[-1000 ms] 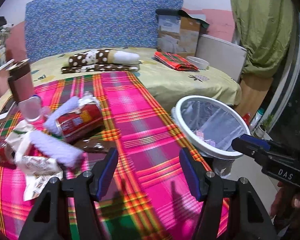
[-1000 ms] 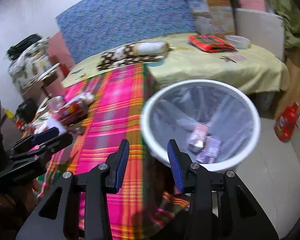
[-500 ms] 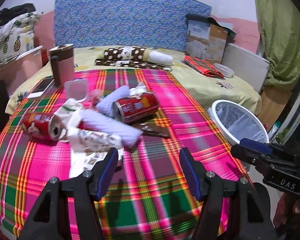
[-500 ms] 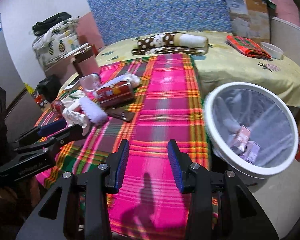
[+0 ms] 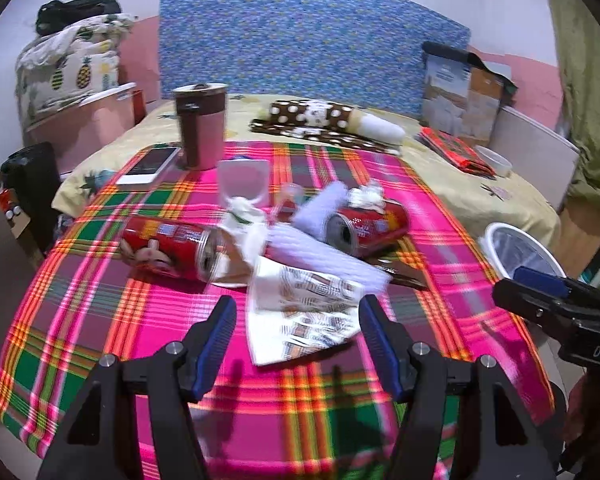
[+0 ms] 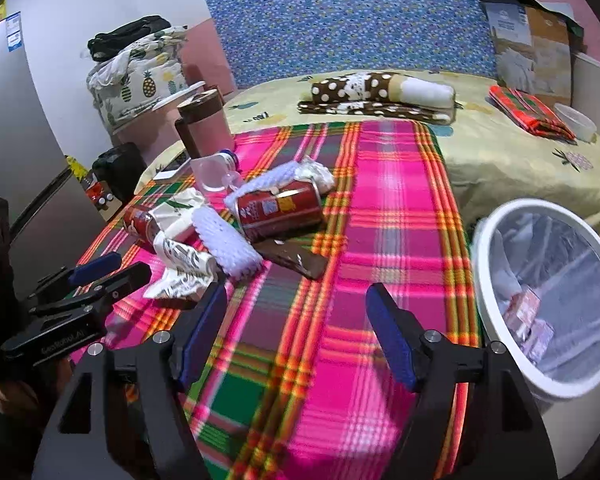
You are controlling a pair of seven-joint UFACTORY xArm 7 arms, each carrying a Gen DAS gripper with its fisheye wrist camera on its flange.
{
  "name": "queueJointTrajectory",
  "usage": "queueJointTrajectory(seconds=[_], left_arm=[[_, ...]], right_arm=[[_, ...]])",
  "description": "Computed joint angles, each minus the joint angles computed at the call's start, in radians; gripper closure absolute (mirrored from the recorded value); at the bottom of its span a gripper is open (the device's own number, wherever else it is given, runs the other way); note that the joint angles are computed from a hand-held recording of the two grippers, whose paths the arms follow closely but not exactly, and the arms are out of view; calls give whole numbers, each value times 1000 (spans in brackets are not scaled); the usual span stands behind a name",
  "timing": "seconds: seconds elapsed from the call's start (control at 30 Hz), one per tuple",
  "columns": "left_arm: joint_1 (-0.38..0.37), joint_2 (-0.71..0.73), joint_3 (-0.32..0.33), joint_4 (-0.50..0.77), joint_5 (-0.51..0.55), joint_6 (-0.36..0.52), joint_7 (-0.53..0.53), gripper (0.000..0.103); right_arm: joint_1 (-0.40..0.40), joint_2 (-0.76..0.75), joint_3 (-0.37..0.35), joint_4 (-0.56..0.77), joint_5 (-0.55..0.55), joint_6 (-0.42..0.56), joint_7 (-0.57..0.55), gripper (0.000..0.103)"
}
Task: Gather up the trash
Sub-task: 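Move both tools back from the bin toward the trash on the bed, then grasp a red can with the left tool while the right tool grasps another red can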
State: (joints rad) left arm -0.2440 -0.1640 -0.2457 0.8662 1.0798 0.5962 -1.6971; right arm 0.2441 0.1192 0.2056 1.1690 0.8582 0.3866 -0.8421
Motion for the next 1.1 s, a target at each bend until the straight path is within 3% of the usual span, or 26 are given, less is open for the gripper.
queueJointTrajectory(seconds=[0.47, 0.9, 1.1], left_arm=[[120, -65, 45, -80, 3, -34, -8, 37], [215, -46, 89, -92, 38, -106, 11, 35], [248, -29, 123, -94, 39, -208, 38, 34]], right_arm=[[10, 186, 37, 205, -242, 0, 182, 30], [-20, 334, 72, 384, -348, 80, 260, 30], [-53, 375, 105, 443, -315, 146, 242, 30]])
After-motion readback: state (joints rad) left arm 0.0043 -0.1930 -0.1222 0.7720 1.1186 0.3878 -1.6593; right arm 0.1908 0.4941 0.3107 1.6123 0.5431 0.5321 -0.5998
